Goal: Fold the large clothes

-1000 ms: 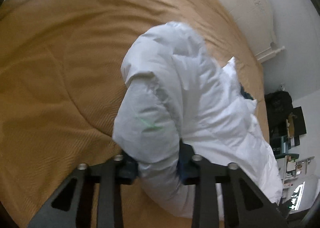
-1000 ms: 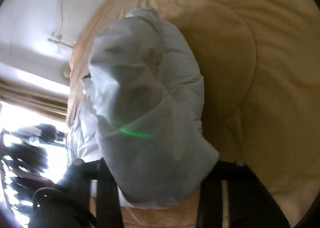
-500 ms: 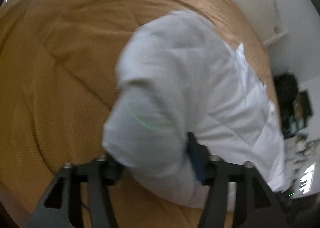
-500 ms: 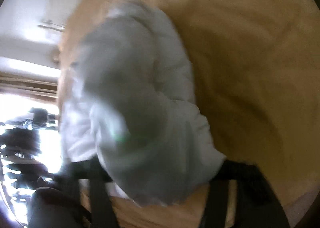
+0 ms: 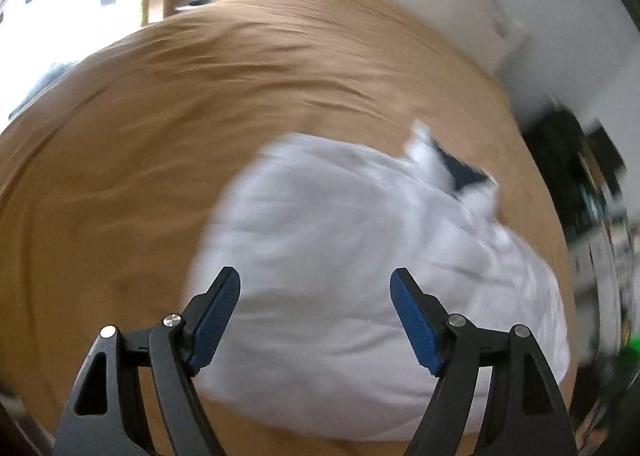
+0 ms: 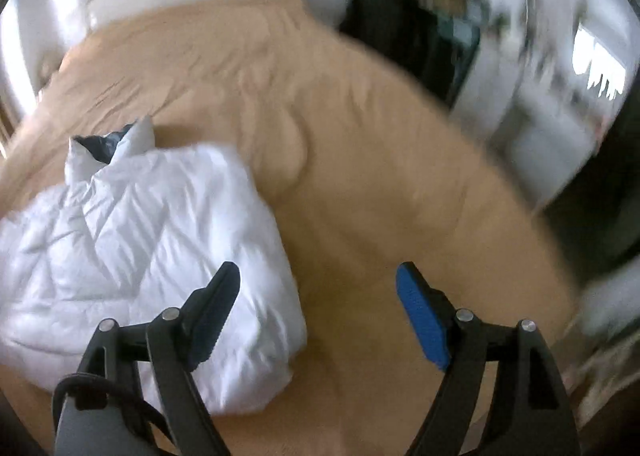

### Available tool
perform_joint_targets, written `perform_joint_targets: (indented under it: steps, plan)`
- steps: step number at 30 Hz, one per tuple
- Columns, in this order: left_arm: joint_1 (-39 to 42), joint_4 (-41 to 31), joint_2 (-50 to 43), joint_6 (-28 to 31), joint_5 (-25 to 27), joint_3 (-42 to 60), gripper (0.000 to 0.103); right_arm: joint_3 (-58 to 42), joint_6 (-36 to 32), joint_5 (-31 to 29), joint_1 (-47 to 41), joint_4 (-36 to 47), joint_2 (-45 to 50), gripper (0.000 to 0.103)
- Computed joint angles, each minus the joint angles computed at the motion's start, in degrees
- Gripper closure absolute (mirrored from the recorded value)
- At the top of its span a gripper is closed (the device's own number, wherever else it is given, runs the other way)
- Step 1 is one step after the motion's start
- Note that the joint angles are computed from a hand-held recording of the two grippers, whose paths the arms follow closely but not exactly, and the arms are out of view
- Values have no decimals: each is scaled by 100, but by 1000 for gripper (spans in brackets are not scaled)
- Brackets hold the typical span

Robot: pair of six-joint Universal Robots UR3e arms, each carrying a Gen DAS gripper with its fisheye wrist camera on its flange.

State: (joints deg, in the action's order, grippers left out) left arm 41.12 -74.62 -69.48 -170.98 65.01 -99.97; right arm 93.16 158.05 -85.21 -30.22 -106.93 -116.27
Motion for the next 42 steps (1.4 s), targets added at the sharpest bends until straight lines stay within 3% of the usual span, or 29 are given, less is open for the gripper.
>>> perform_joint_targets:
  steps: [1,2,3,5,9,14,15,19,23,27,32,36,38,40,42]
  plan:
    - [-440,404,-331,-188,108,15,25,-172,58,158,103,-187,238,25]
    - [-963,814,-770,-428,293,117,25,-435,-44,771,92,50,477,35]
    - [-1403,1196,-1205,-686,498,239,25,-753,49,1037,315,210,956,58]
    - [-2052,1516,-1981,-925,1068,538,26,-1111,244,1133,671,416,1790,84]
    - [-2601,2170,-3040,-1008,1912,896,19,-1664,1062,739,1174,66,3545,93]
    - [-2508,2174,-3602,-1224,1956,1243,12,-1791,1209,317,1221,-568,4388,95]
    - [-2438,2278,-3591,-1201,1925,1111,12,-1775,1185,288,1161,-660,4461,100]
    - [-2393,2328,-3480,-1143,1999,965,12,-2012,1447,907,754,-147,4551,103]
    - [-2402,2561,-3368,-1191,2035,715,12,-2167,1492,1129,842,128,3929,100]
    - [-2376,2523,-3253,-1162,2029,627,12,-3356,1385,1607,1736,770,4456,100]
    - [-2364,2562,-3259,-1127,2026,594,12,-5412,1892,1226,2797,1620,6246,103]
    - [-2395,2493,-3310,-1137,2093,682,12,-7399,2448,1001,2749,2358,7743,103]
    - [-2335,2235,-3267,-1158,2055,857,18,-7227,2571,914,2674,2105,7608,103]
    - [-2202,1959,-3177,-1278,1917,1089,44,-6182,2367,730,2659,1453,6736,103]
    - [-2031,1777,-3101,-1366,1647,1338,60,-5016,1895,919,2550,1161,5593,103]
